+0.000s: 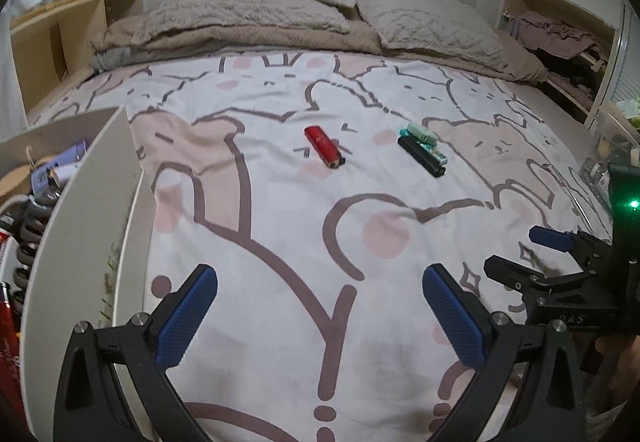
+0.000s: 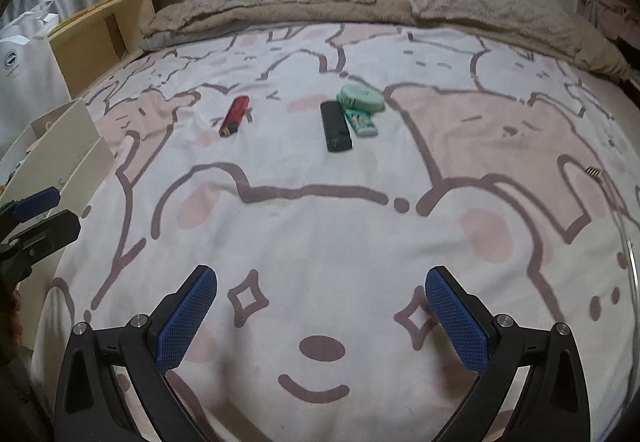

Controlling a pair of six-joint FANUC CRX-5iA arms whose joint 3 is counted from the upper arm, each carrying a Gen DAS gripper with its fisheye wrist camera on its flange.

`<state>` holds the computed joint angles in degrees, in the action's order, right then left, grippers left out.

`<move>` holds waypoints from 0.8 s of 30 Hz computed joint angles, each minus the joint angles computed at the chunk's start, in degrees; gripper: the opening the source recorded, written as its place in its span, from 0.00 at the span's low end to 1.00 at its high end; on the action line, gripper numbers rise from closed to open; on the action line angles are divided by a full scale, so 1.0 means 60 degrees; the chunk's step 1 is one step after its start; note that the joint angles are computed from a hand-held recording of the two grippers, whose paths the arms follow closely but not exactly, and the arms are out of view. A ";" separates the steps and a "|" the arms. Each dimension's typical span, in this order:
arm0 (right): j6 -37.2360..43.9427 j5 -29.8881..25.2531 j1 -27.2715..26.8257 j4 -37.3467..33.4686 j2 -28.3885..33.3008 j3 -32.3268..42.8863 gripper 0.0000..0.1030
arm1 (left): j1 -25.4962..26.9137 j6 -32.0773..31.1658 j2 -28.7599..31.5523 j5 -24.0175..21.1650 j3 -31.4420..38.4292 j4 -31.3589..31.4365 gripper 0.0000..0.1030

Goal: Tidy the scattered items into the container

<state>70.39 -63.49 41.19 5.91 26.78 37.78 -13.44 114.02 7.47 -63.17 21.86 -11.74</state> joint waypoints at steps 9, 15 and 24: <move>0.0303 -0.0813 -0.0192 -0.0504 0.1238 0.1965 1.00 | 0.0119 0.0069 0.0159 -0.0127 -0.0034 0.0094 1.00; 0.0116 -0.1233 -0.0364 -0.0408 0.2111 0.3224 1.00 | 0.0209 0.0029 0.0223 -0.0109 -0.0094 0.0217 1.00; 0.0603 -0.2283 -0.0544 -0.0363 0.3859 0.5984 0.90 | 0.0224 0.0042 0.0266 -0.0131 -0.0079 0.0183 1.00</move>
